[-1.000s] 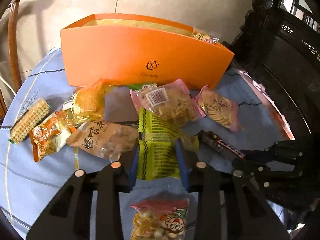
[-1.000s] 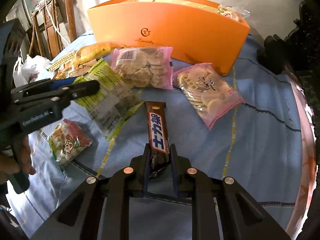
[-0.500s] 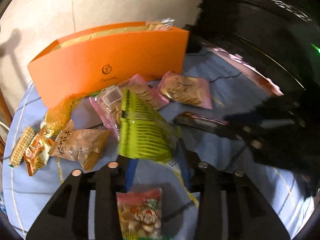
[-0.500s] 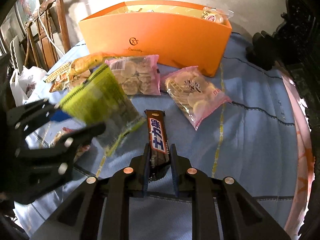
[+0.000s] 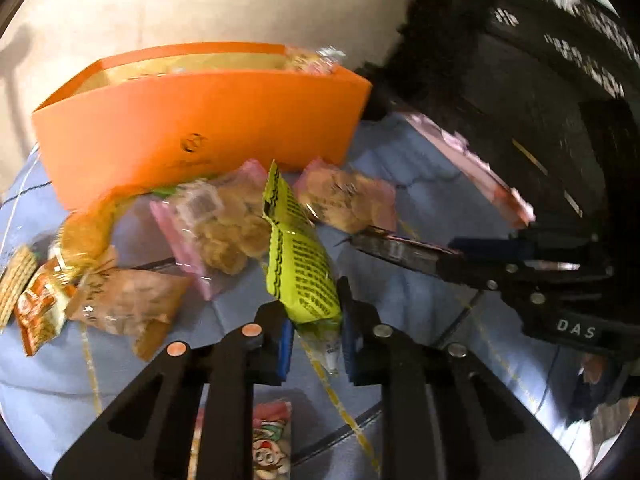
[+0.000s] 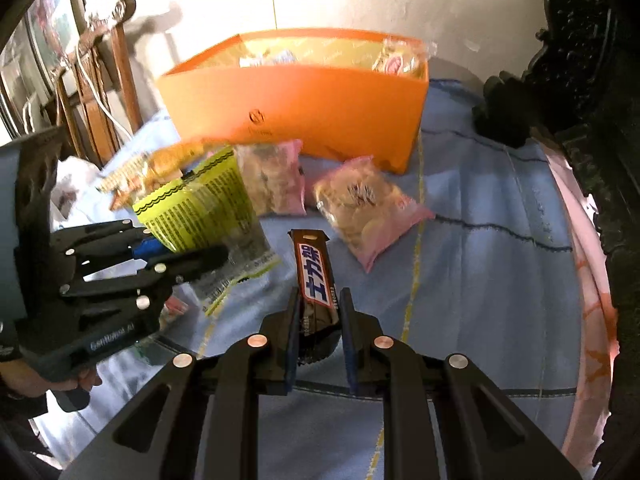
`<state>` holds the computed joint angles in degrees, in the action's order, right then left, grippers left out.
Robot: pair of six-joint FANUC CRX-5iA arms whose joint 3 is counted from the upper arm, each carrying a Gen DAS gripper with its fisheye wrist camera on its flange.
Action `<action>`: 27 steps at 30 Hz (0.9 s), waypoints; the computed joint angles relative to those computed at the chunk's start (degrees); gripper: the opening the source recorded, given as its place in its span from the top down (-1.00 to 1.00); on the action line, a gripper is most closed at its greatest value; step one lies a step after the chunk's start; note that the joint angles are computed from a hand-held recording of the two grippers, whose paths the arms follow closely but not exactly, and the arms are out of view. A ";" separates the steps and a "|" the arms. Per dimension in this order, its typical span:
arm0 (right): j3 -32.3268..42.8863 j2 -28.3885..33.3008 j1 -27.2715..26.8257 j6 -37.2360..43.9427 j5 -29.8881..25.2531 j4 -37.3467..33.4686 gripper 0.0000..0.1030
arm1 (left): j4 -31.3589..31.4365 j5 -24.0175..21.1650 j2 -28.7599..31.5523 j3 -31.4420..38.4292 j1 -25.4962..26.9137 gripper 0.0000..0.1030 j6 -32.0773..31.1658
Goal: Organize snacks
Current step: 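Carry both snacks into the orange box and open both tools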
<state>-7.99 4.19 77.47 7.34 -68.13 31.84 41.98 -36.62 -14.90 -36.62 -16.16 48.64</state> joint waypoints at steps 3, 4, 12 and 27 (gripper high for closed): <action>0.31 -0.71 0.34 -0.78 0.40 1.68 0.65 | 3.50 0.35 -2.39 -0.93 1.52 0.65 -1.37; 0.57 -1.00 0.57 -1.04 0.48 2.81 0.65 | 4.83 0.45 -3.13 -1.12 2.01 0.65 -2.20; 5.62 -1.00 -0.49 0.47 0.13 9.74 0.65 | 8.19 -2.27 -6.80 2.83 8.18 0.65 -4.70; 27.61 9.59 -9.55 10.33 -4.96 16.60 0.65 | -24.36 -9.03 6.08 36.01 7.12 0.64 23.57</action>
<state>19.62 13.78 67.92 17.67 -73.09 48.44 17.62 -45.66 -8.82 -0.61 -9.04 72.22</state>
